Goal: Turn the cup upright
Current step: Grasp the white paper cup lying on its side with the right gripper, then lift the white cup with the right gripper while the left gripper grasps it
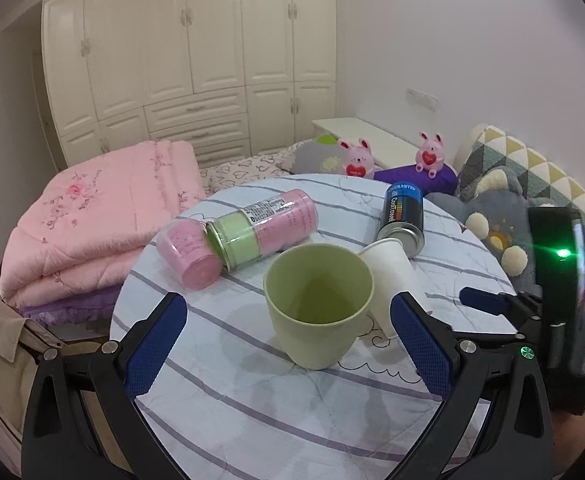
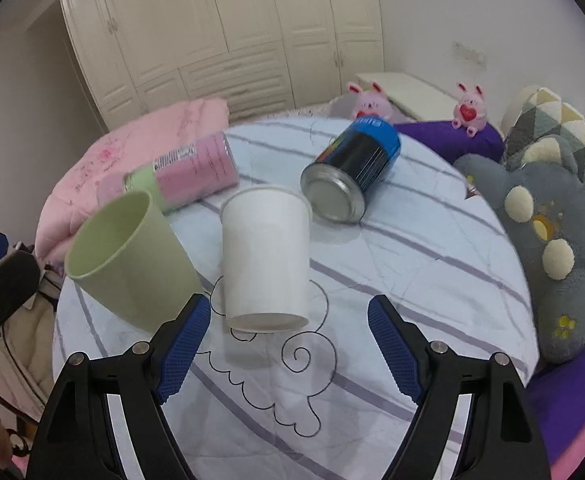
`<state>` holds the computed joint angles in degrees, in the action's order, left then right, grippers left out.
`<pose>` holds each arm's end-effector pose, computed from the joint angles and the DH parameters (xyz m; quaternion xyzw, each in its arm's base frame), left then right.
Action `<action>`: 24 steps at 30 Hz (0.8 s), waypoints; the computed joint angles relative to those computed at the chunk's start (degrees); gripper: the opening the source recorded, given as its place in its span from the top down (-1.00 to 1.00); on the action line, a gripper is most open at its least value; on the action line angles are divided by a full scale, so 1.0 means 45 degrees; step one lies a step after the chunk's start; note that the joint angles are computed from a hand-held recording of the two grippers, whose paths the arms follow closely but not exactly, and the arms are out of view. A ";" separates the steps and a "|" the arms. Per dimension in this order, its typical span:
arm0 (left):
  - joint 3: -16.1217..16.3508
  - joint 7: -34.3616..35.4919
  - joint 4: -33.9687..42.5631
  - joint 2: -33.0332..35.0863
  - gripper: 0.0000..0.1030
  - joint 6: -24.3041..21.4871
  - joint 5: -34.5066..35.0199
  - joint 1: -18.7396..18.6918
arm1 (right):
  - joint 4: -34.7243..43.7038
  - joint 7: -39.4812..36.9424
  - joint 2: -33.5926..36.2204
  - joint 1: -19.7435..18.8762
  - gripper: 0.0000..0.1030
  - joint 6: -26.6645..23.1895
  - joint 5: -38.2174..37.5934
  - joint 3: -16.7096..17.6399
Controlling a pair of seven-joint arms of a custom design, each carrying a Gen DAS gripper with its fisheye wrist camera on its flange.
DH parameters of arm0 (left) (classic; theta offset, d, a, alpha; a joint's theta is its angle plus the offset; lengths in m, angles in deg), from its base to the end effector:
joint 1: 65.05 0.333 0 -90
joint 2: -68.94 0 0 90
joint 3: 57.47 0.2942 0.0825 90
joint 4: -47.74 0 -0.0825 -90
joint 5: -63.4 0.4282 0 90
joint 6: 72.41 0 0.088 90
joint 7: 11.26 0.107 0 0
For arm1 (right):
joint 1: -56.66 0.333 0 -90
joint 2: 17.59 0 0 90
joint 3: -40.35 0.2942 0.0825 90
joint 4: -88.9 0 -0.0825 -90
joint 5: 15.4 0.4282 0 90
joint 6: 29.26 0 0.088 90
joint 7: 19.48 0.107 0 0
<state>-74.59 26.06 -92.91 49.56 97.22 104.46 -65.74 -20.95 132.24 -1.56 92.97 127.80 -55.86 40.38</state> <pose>0.4818 -0.2052 0.4545 -0.6129 0.6601 -0.3149 0.2991 0.5334 0.4241 0.3553 -0.7117 0.6193 -0.1971 0.2667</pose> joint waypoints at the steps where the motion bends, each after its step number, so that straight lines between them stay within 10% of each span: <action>1: 0.0063 0.0109 0.0024 0.0047 -1.00 -0.0056 -0.0087 -0.0072 | 0.0196 -0.0071 0.0159 0.0020 -0.60 -0.0248 0.0041 0.0009; 10: 0.0392 0.0703 -0.0040 0.0056 -1.00 -0.0282 -0.0667 -0.0316 | 0.1408 -0.1516 0.1369 0.0108 -0.57 -0.0519 0.1322 -0.0064; 13: 0.0599 0.1088 -0.0063 0.0092 -1.00 -0.0293 -0.1111 -0.0528 | 0.1118 -0.2206 0.1263 -0.0113 -0.15 -0.0228 0.2482 0.0146; 24: 0.1564 0.3768 -0.0280 0.0050 -1.00 -0.0799 -0.4472 -0.2321 | -0.1328 -0.2531 -0.0626 -0.0115 -0.15 0.0454 0.3469 0.0372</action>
